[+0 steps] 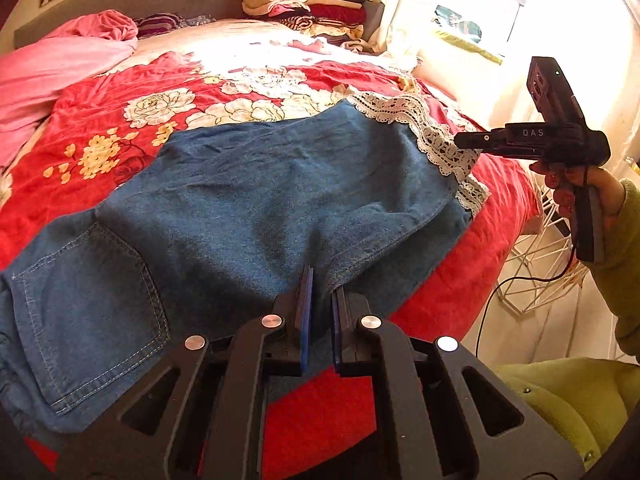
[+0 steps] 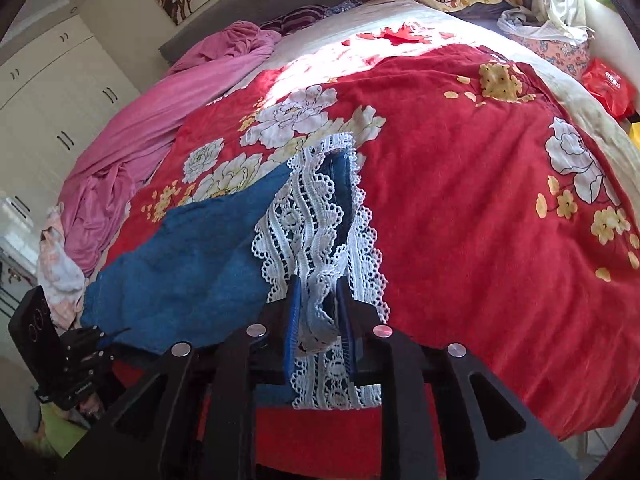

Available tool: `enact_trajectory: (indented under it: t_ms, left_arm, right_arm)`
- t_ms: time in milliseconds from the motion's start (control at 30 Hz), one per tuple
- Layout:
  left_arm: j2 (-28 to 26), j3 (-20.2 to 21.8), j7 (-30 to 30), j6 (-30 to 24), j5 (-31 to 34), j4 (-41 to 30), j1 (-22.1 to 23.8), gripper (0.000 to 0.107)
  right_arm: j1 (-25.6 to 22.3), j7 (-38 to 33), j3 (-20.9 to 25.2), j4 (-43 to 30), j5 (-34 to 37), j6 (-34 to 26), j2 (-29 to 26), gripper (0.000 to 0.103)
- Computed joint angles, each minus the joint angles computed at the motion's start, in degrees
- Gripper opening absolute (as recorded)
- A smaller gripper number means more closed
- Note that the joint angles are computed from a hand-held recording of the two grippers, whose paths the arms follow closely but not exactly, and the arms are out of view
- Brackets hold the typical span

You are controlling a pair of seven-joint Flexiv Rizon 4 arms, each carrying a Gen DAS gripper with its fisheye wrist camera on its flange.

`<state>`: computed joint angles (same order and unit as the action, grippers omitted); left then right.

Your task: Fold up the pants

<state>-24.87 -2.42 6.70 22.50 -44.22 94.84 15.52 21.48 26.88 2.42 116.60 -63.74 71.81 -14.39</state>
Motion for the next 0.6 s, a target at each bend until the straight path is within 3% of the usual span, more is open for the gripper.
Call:
enact_trajectory:
  t_ms: [100, 167, 367, 600]
  left_arm:
    - [0.0, 0.1, 0.0, 0.8, 0.4, 0.4, -0.4, 0.003]
    - [0.1, 0.2, 0.0, 2.0, 0.8, 0.9, -0.7, 0.003]
    - [0.9, 0.4, 1.5, 1.9, 1.1, 1.4, 0.0, 0.002]
    - [1.3, 1.3, 2.9, 5.6, 4.9, 3.6, -1.3, 0.003]
  right_arm:
    - [-0.3, 1.7, -0.2, 1.3, -0.8, 1.9, -0.2, 0.025]
    - [-0.2, 0.0, 0.3, 1.6, 0.4, 1.5, -0.4, 0.010]
    - [-0.2, -1.5, 0.9, 3.9, -1.3, 2.4, 2.3, 0.010]
    - [0.3, -6.6, 2.6, 5.7, 4.8, 2.3, 1.6, 0.014]
